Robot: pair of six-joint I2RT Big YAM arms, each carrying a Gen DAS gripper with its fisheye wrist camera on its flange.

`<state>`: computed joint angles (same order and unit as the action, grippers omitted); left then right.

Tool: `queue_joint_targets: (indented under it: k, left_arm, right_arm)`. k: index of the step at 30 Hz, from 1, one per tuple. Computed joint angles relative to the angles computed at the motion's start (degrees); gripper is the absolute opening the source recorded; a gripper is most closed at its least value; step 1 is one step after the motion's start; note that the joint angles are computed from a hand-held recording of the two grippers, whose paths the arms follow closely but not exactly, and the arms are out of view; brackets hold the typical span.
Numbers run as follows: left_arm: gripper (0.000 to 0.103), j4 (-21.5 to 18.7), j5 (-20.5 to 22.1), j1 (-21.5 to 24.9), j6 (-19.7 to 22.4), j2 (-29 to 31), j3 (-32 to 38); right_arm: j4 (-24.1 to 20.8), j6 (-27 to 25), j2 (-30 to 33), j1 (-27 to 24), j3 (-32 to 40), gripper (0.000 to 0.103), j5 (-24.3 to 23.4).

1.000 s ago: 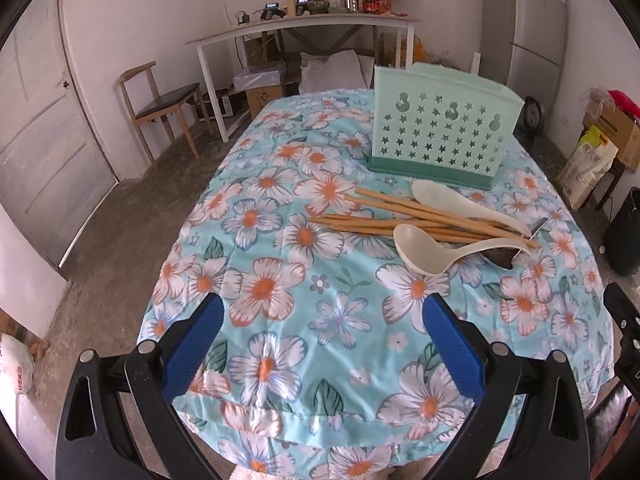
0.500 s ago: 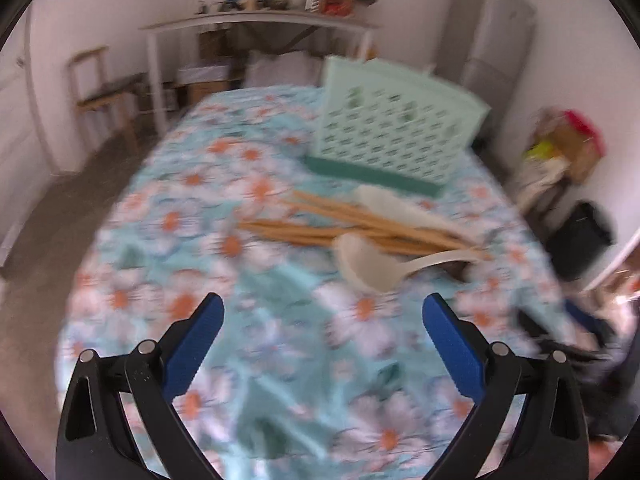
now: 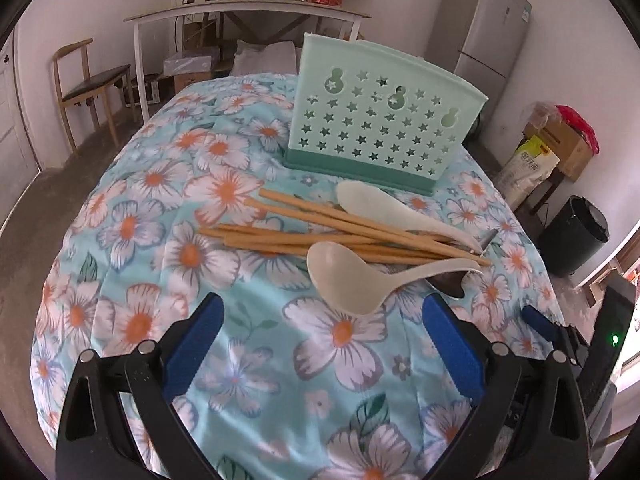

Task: Organize utensils
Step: 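Reach the left gripper to the white plastic ladle and grasp its handle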

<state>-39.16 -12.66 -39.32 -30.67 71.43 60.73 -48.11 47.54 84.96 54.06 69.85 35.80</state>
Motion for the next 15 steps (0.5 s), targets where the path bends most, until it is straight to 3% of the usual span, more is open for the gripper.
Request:
queue_joint_targets:
  k: [1, 6, 8, 15]
  left_arm:
    - [0.097, 0.15, 0.31, 0.20, -0.07, 0.15, 0.03]
    - [0.066, 0.62, 5.76, 2.64, -2.10, 0.74, -0.01]
    - [0.061, 1.28, 9.27, 3.79, -3.62, 0.86, -0.22]
    - [0.035, 0.79, 13.77, 5.64, -7.29, 3.95, 0.82]
  right_arm:
    - [0.73, -0.22, -0.30, 0.05, -0.50, 0.095, 0.08]
    - [5.01, -0.64, -2.33, 0.31, -3.50, 0.095, 0.32]
    - [5.82, -0.86, -2.61, 0.15, -3.87, 0.096, 0.16]
    - [6.57, -1.22, -3.19, 0.07, -4.40, 0.096, -0.46]
